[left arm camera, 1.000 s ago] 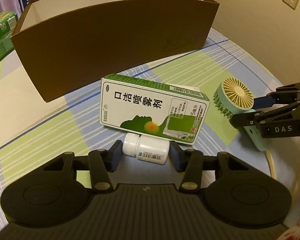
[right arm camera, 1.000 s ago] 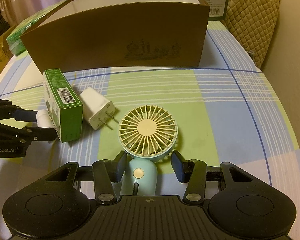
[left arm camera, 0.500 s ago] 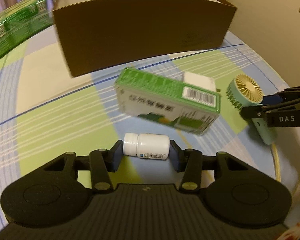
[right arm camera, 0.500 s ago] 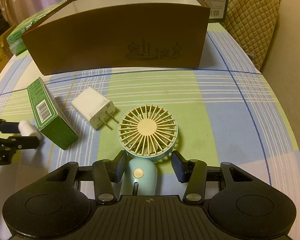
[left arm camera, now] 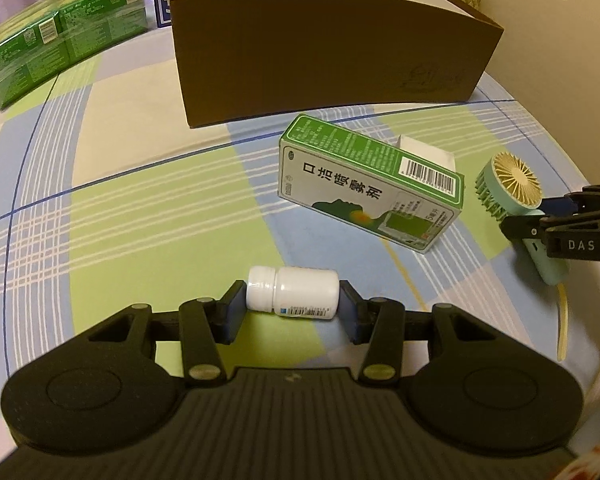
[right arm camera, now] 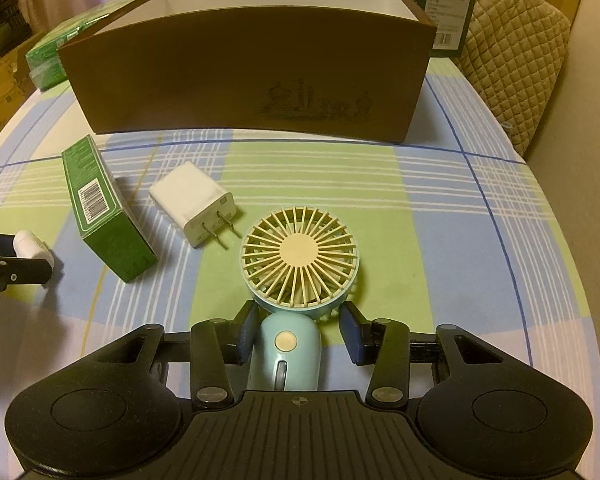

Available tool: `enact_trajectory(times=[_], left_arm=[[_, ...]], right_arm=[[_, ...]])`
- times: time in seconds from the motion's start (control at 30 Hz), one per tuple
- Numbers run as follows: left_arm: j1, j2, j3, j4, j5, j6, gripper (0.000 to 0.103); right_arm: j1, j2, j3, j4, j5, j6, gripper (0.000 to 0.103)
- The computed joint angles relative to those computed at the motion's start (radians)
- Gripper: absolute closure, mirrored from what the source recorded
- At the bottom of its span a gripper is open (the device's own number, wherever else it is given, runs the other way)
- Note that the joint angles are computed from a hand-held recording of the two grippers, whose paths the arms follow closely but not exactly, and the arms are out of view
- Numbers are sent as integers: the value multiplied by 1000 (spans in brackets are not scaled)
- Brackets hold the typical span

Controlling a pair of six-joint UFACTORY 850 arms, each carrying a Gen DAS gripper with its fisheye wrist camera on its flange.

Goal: Organize rigid objects
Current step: 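Close left tool on the white pill bottle while right tool grasps the mint fan handle, then lift and carry the pill bottle and mint fan over the brown box with both tools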

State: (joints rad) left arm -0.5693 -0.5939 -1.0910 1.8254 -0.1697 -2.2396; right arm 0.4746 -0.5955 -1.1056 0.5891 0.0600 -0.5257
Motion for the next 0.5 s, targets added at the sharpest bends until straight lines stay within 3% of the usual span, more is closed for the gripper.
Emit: enact_trajectory(times=[0.33,0.5], left_arm=[[-7,27,18,17,-23,-33,60],[-11,49,32,50,-39,-68,60]], right_arm=[[-2,14,10,22,-15,-24,63],[-8,36,28,-198,-1,197,63]])
